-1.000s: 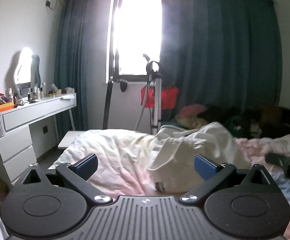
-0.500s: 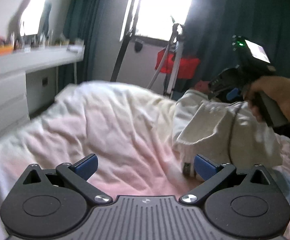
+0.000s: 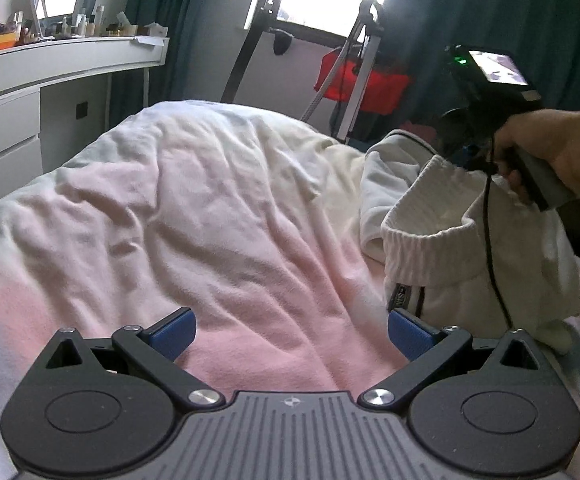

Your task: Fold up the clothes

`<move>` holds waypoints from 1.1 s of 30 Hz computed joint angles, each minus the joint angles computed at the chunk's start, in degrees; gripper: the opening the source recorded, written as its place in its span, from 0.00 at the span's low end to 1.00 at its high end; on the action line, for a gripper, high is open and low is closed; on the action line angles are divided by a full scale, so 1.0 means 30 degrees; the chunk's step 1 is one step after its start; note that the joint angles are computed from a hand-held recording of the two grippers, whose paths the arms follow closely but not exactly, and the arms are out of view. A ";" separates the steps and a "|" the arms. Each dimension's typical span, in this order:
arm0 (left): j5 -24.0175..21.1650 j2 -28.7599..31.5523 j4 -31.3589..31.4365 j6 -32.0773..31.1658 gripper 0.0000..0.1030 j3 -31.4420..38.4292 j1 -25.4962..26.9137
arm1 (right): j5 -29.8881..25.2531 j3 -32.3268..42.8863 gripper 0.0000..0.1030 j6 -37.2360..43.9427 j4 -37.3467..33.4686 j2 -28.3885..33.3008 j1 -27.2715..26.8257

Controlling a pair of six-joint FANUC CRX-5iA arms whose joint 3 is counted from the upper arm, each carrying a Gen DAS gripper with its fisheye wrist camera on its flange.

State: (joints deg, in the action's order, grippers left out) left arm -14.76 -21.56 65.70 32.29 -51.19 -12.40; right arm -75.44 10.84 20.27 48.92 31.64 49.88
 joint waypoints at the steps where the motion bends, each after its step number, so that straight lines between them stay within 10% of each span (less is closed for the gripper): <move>1: 0.0082 -0.0070 0.0184 -0.0040 1.00 -0.0053 -0.0114 | -0.0061 -0.0674 0.12 -0.0729 0.0624 -0.0507 0.0255; 14: -0.0438 -0.2547 -0.1547 0.2597 1.00 -0.0741 -0.0173 | -0.7312 -1.0202 0.10 -1.0127 0.7444 -0.8163 0.7765; 21: -0.0421 -0.4473 -0.4798 0.4516 1.00 -0.1046 -0.0341 | -1.2515 -1.2652 0.08 -1.8163 0.1970 -0.9220 1.5253; 27: -0.1866 -0.5620 -0.8703 0.6995 1.00 -0.0512 -0.0002 | -1.0370 -1.4158 0.08 -2.6486 -0.3861 -1.1240 1.9346; 33: -0.2339 -0.6197 -1.0719 0.7556 1.00 -0.0290 -0.0600 | -0.8364 -1.6727 0.11 -3.4077 -0.3596 -1.3720 2.1617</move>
